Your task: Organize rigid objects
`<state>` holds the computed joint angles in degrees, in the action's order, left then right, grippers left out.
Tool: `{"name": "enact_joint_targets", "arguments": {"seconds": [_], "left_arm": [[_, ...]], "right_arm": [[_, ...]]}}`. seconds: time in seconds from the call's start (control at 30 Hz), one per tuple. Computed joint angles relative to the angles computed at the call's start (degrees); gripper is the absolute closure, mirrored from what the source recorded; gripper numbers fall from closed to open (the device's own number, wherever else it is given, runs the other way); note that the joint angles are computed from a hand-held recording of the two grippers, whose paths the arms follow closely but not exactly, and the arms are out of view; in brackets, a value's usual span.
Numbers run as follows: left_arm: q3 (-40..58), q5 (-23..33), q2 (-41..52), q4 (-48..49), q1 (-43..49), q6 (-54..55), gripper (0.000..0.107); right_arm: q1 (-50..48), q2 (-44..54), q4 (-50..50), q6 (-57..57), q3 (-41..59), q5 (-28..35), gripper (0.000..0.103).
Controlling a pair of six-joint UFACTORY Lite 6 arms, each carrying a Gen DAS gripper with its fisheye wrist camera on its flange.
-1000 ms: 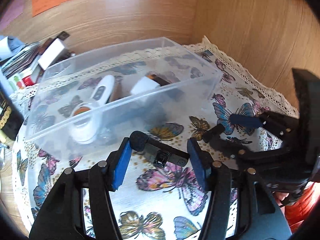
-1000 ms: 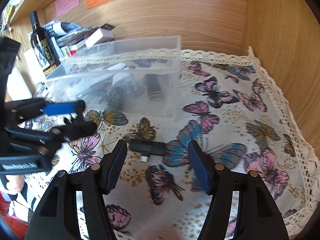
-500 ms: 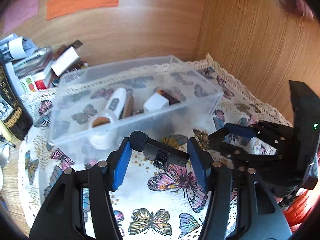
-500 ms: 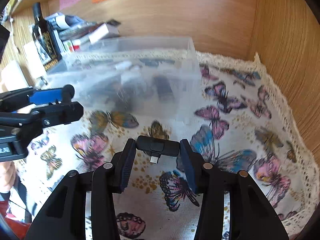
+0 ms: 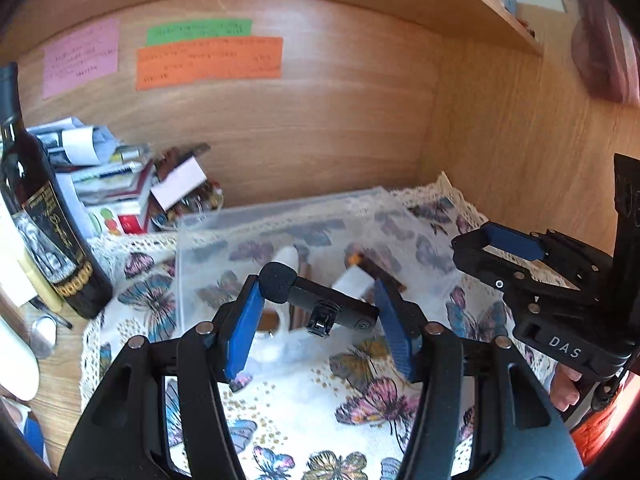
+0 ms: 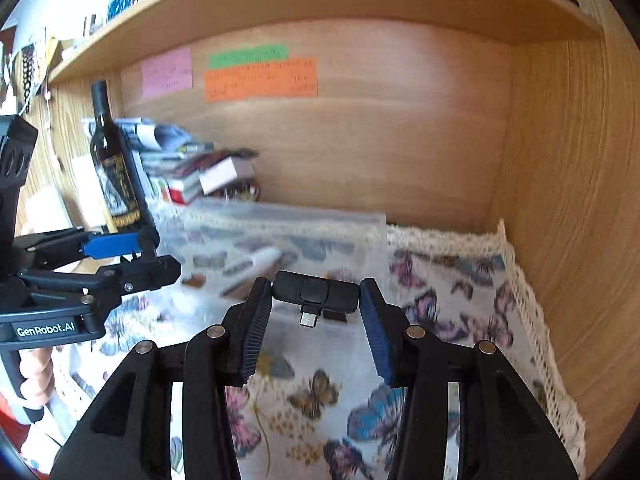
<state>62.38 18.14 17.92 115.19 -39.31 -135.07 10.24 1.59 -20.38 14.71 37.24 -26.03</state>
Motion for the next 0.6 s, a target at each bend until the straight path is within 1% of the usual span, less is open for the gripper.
{"name": "enact_joint_targets", "arguments": {"seconds": [0.13,0.23,0.33,0.47,0.6], "left_arm": [[3.6,-0.9,2.1,-2.6,1.7,3.4,0.05],[7.3,-2.7,5.4,-5.3,3.1,6.6,0.05],[11.4,-3.9,9.6,-10.7,4.3,12.3,0.05],[16.5,-8.2,14.9,-18.1,6.5,19.7,0.05],[20.0,-10.1,19.1,-26.9,7.7,28.5,0.05]], "right_arm": [[-0.5,2.0,-3.7,3.7,3.4,-0.2,0.061],[-0.2,5.1,-3.5,3.8,6.4,0.3,0.061],[0.0,9.6,-5.0,5.6,10.2,1.2,0.061],[0.1,15.0,-6.9,7.9,14.5,2.7,0.061],[0.3,19.8,-10.3,11.4,18.6,4.4,0.061]]}}
